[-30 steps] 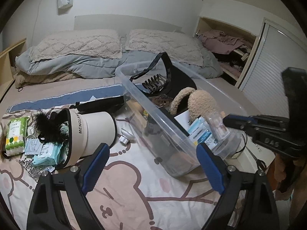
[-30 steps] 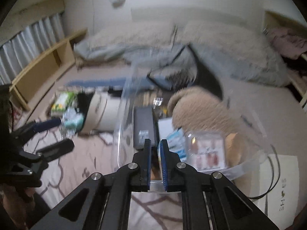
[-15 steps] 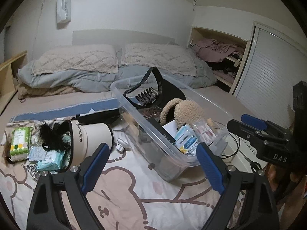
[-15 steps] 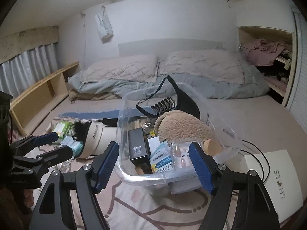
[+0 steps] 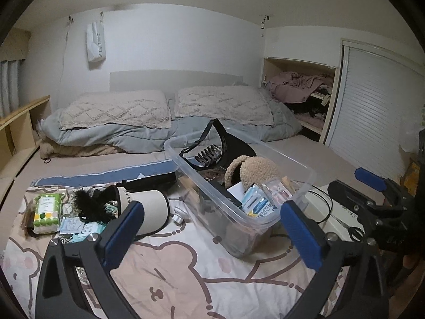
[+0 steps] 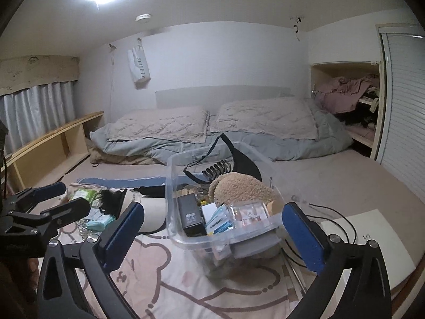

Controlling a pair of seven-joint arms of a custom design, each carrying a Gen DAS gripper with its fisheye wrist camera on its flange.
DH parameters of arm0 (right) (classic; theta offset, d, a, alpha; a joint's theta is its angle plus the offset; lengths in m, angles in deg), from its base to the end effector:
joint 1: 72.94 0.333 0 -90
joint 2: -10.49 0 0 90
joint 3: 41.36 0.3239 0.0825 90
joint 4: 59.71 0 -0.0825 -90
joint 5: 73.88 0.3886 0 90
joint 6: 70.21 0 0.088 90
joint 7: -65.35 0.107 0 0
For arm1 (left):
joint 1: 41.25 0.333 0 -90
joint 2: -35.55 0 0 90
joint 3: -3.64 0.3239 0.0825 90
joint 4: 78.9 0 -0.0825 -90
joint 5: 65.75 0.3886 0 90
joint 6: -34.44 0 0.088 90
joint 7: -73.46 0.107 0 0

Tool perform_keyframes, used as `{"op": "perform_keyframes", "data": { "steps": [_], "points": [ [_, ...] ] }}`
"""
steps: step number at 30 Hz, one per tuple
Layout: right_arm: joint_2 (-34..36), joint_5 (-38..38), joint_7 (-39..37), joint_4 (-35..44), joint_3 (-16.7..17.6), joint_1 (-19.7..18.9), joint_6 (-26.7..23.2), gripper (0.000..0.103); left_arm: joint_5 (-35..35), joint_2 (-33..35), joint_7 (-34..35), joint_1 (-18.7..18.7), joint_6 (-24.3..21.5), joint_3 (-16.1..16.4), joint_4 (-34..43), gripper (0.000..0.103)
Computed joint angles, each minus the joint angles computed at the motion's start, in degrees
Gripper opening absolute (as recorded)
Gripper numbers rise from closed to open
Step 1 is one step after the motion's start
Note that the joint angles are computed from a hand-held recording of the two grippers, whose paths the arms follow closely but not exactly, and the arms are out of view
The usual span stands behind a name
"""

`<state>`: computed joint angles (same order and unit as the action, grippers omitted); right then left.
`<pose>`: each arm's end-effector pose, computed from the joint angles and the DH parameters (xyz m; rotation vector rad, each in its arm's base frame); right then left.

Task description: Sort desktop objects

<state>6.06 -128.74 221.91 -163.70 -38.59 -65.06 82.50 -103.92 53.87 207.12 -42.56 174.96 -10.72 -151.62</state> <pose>0.5757 0.1337 0.6730 -1.2752 1.7554 -1.0747 0.6886 -0.1551 0.6929 -1.0753 2.1879 -1.3717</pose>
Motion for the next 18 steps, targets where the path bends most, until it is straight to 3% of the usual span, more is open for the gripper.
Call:
{"op": "perform_keyframes", "data": {
  "steps": [10, 18],
  "points": [
    [-5.28, -7.46, 6.33, -5.20, 3.38, -0.10, -3.20, 0.103, -7.15, -7.63, 5.42, 1.33, 2.59, 1.18, -10.12, 0.103],
    [-8.06, -9.01, 8.95, -8.33, 5.09, 0.24, -6.28, 0.103, -10.61, -12.00, 8.96, 0.81, 4.30, 3.10, -16.48, 0.103]
  ]
}}
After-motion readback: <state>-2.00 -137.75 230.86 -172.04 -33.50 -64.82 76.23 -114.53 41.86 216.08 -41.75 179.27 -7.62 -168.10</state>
